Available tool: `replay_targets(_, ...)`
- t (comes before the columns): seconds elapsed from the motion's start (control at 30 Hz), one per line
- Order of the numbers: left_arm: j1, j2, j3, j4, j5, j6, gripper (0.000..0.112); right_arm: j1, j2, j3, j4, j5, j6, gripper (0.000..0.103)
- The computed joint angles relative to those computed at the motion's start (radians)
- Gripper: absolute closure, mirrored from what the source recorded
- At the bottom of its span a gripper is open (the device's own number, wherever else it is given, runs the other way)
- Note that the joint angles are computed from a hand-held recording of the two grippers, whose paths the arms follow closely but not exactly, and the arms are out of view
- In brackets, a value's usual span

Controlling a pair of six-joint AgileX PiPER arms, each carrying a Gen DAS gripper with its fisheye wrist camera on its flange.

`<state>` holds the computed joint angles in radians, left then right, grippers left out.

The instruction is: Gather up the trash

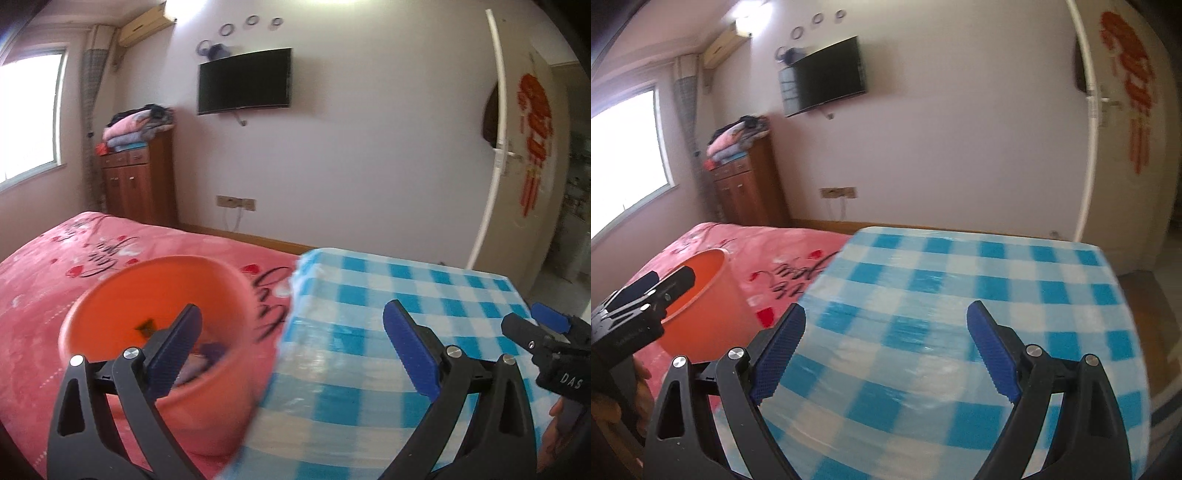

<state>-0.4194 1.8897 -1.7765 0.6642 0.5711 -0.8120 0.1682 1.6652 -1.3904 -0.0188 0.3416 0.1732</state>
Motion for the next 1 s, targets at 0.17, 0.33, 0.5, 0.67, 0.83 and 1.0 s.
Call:
replay_targets(0.17, -0.085, 0.035, -0.043, -0.004, 0.020, 0.007, 0.014, -0.075, -0.107, 0.148, -0.083, -0.054, 0.083, 0.015)
replay_targets(0.33, -0.168, 0.070, -0.083, -0.005, 0.033, 0.008, 0.014, -0.157, -0.197, 0.266, -0.094, -0.095, 0.094, 0.015)
replay_targets(0.5, -0.237, 0.114, -0.147, -0.015, 0.066, 0.037, 0.014, -0.214, -0.285, 0.374, -0.251, -0.131, 0.220, 0.015)
replay_targets(0.67, -0.292, 0.141, -0.188, -0.014, 0.092, 0.051, 0.014, -0.280, -0.360, 0.452, -0.220, -0.151, 0.177, 0.015)
replay_targets(0.83, -0.345, 0.147, -0.196, 0.018, 0.103, 0.032, 0.014, -0.321, -0.430, 0.519, -0.327, -0.165, 0.258, 0.015)
replay_targets(1.0, -0.370, 0.121, -0.154, 0.052, 0.089, -0.015, 0.014, -0.332, -0.476, 0.559, -0.458, -0.170, 0.369, 0.015)
